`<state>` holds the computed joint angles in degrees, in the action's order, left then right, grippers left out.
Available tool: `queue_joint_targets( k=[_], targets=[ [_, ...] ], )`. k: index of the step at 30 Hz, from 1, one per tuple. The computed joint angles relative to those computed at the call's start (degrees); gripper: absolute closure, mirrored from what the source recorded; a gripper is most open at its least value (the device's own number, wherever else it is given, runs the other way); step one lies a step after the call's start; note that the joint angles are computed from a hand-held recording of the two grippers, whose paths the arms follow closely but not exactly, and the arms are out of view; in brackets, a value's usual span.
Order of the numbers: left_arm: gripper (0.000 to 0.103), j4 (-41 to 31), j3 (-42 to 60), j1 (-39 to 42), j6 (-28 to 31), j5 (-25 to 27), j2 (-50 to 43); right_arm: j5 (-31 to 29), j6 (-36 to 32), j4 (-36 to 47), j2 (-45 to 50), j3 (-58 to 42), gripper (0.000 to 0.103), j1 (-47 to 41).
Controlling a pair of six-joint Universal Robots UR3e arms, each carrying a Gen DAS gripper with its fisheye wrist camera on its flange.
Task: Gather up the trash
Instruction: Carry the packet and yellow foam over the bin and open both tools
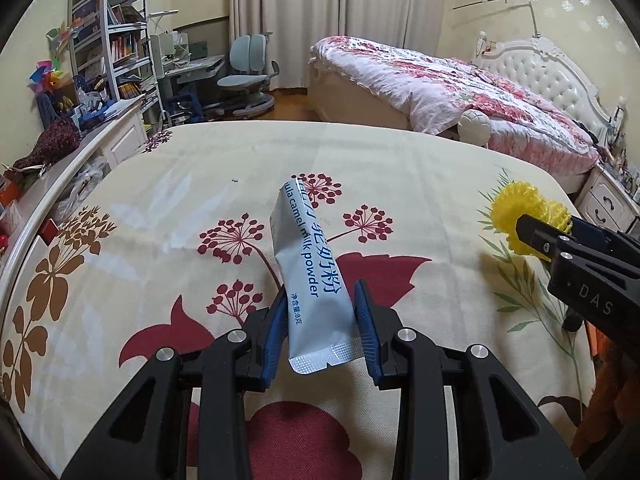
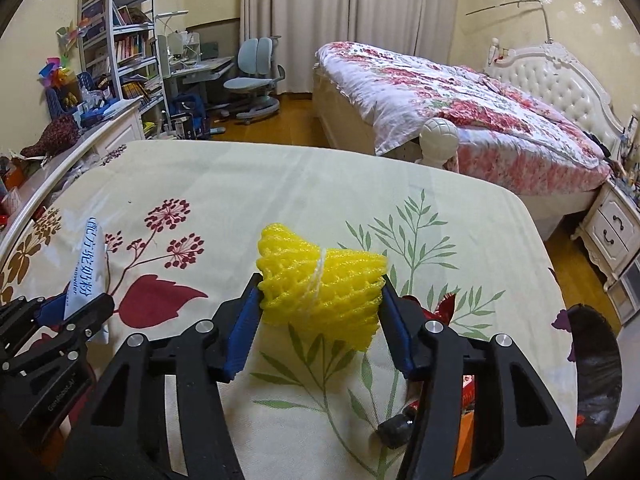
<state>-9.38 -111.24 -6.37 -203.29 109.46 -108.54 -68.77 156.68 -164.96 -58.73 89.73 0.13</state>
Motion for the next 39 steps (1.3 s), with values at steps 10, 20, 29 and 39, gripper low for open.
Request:
queue_joint_targets(
  k=[10,20,29,39],
  targets=[
    [0.069,-1.8,3.2,-5.1,-1.4,1.8,-0.5,7.2,-5.1,-1.9,-12.1,14.1,0.049,-8.6],
    [0.069,-6.4,15.1,-14.0,-2.5,3.0,-7.0,11.4,-7.7,-1.2,-17.9,21.1,0.049,-21.9],
    [0.069,-12.2,30.3,-19.9,-1.5,3.1,-15.1,12.5,-8.3,-2.8,-16.9,21.9,0.049,-31.6],
    [0.069,-21.5,59.8,-25.5,2.9,2.0,-31.7,11.4,-6.1,-5.3,-11.2,16.3,0.048,-39.2]
  ],
)
